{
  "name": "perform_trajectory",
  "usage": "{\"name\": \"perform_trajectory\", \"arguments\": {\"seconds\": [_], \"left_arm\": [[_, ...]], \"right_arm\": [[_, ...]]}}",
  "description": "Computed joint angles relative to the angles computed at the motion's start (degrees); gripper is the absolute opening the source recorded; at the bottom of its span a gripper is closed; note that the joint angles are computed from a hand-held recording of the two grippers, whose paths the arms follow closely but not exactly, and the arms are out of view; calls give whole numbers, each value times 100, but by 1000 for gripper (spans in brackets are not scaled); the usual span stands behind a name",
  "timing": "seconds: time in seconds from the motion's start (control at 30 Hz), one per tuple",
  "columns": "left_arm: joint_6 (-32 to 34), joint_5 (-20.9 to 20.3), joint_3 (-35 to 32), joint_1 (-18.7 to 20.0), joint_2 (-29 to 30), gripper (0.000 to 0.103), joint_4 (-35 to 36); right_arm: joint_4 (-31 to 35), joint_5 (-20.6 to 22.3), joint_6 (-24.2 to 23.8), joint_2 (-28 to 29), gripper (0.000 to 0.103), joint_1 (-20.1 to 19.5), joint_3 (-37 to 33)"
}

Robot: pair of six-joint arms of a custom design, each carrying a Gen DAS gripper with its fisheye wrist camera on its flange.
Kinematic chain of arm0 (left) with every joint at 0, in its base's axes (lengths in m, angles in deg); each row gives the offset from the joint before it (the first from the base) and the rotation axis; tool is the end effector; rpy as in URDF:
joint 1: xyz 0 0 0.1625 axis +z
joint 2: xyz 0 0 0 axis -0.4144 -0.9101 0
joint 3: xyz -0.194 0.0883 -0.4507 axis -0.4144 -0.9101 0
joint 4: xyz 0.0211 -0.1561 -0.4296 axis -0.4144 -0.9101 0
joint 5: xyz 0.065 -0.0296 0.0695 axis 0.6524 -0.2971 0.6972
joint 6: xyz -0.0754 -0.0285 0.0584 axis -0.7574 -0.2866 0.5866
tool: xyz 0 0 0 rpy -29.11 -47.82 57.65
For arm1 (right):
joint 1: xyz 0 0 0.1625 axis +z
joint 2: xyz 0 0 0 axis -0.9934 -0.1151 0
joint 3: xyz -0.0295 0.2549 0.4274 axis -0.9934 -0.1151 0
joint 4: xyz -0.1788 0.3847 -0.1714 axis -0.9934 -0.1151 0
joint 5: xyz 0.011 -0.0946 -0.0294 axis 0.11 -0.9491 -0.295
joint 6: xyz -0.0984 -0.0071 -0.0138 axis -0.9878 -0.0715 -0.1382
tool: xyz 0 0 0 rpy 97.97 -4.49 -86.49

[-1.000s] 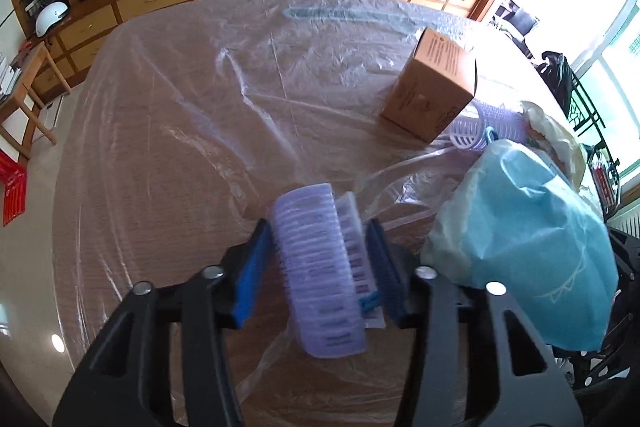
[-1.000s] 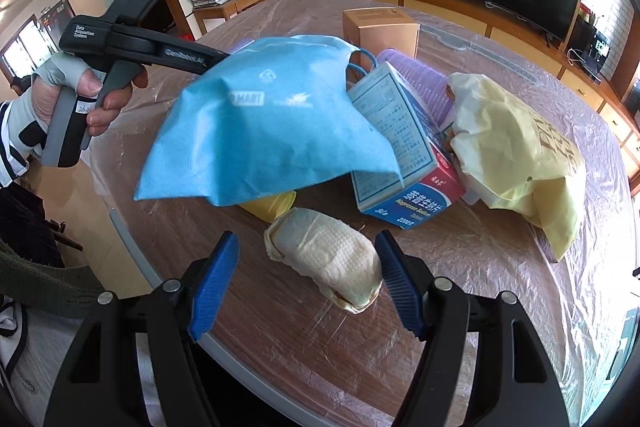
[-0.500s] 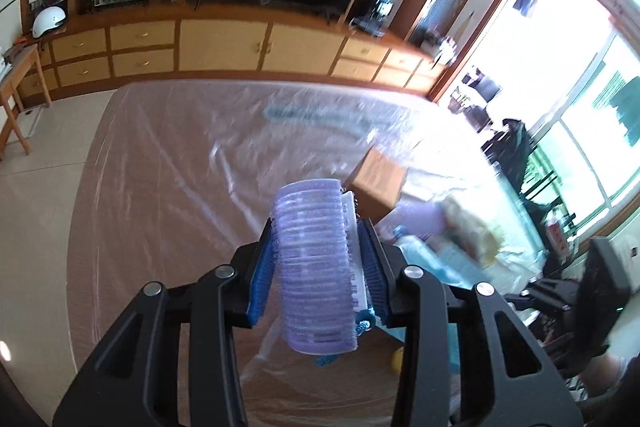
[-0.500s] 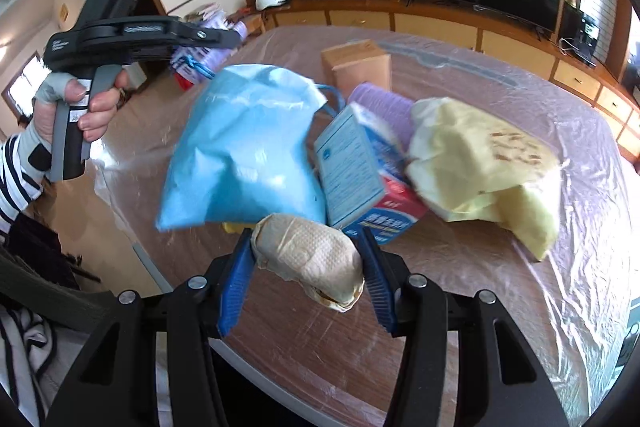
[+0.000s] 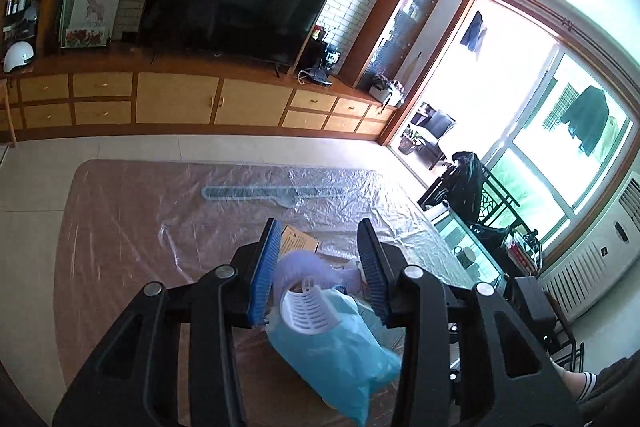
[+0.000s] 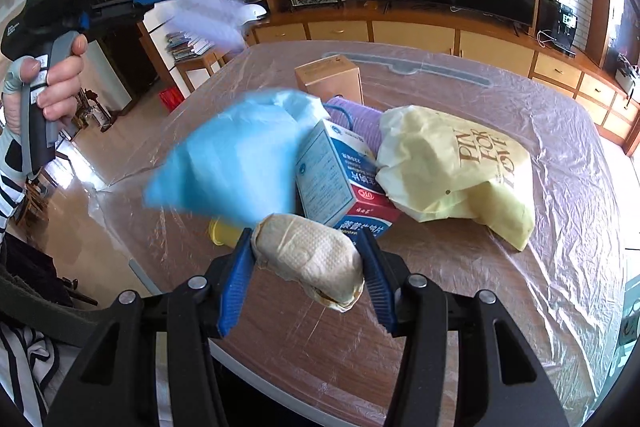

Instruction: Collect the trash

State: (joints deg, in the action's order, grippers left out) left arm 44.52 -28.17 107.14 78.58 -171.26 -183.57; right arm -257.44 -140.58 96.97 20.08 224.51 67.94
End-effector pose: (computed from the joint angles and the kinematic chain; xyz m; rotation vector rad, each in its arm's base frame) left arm -0.0808 -0.3594 0.3264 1.1270 2.8355 -0.6598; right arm 0.3046 -0.1604 0.0056 0.4366 -2.5097 0.7445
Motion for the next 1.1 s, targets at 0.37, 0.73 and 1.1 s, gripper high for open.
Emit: {"name": "perform_trajectory", "arguments": {"seconds": [0.37, 0.73, 1.1], "left_arm": [[679, 1339, 242, 772, 651, 41, -416], [966, 1945, -302, 1000, 982, 55, -531], [344, 1022, 30, 800, 282, 61, 712]], "right_arm": [[222, 130, 138, 89, 51, -11, -76], [239, 272, 96, 195, 51, -126, -129], [106, 581, -227, 243, 57, -164, -149]]}}
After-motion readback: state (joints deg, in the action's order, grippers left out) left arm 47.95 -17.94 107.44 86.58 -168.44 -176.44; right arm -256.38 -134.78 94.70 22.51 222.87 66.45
